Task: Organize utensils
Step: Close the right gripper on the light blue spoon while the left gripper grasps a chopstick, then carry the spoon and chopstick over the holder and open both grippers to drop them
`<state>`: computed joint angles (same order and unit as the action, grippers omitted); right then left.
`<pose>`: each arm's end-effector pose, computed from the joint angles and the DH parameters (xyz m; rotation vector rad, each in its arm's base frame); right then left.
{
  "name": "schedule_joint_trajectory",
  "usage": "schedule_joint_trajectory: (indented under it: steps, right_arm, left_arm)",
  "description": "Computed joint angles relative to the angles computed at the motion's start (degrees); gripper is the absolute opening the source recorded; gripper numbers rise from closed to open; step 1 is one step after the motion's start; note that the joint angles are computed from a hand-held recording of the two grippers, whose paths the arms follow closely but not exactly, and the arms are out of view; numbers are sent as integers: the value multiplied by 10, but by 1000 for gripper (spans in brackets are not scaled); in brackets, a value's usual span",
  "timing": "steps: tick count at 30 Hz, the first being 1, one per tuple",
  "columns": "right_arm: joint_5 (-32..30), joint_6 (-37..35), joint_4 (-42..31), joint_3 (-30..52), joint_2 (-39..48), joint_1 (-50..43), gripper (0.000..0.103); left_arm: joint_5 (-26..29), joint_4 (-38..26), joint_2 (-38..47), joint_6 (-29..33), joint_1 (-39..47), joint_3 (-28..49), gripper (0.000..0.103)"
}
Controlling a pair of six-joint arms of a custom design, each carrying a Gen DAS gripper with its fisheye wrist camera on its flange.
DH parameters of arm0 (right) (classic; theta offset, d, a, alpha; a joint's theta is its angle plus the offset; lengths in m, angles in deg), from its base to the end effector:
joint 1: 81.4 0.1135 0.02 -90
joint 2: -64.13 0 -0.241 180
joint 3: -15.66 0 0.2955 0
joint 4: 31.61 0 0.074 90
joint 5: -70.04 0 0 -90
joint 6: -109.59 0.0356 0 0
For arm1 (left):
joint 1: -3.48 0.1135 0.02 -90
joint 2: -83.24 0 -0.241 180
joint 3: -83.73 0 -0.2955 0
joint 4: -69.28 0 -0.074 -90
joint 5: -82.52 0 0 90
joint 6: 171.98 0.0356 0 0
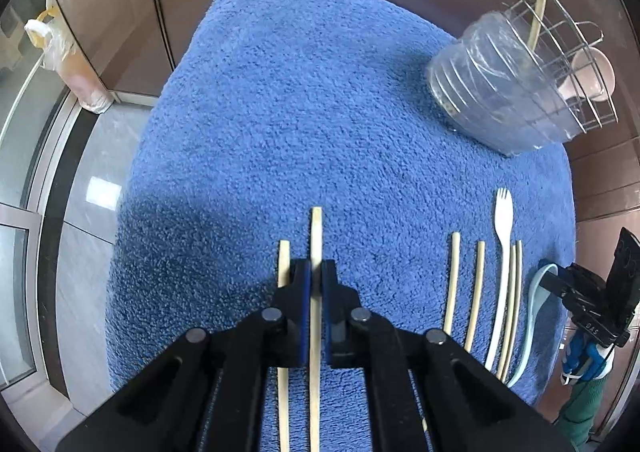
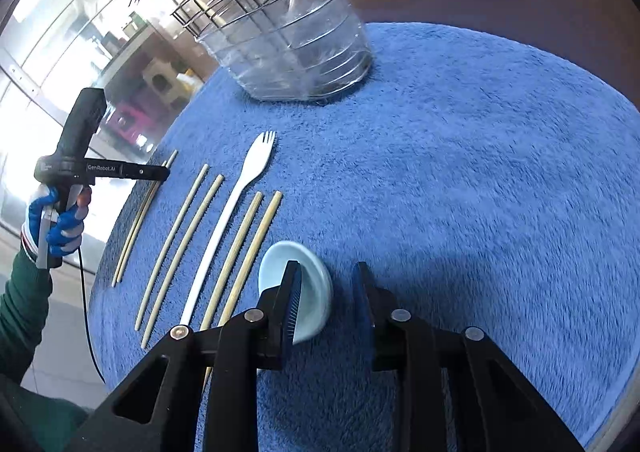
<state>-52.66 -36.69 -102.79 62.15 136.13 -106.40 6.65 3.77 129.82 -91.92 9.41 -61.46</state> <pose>0.1895 -0.0671 0.1122 -0.7002 2.6771 0.7212 0.1675 0.0087 0.1224 -0.3614 2.8838 -0.3713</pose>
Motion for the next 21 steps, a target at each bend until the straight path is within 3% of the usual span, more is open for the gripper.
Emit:
schedule_joint_trajectory:
  steps: [1, 2, 7, 12, 19, 21]
  right_arm:
    - [1, -5, -3, 5, 5, 4, 9]
    - [0, -9, -5, 6, 5, 5, 8]
    - [3, -21, -19, -26, -96, 0, 8]
    - [-7, -69, -78, -42, -215, -63, 8]
    - [-55, -160, -189, -22, -320, -190, 8]
    - [-69, -175, -219, -15, -352, -219, 8]
  left_arm:
    - [0, 1, -3, -2, 0, -1, 4]
    - [1, 1, -9, -5, -1, -4, 4]
    - [20, -20, -72, 1, 18, -27, 4]
    - [46, -92, -227, 4, 28, -46, 4]
    - [13, -220, -439, -29, -15, -12, 4]
    - [1, -235, -460, -48, -32, 16, 4]
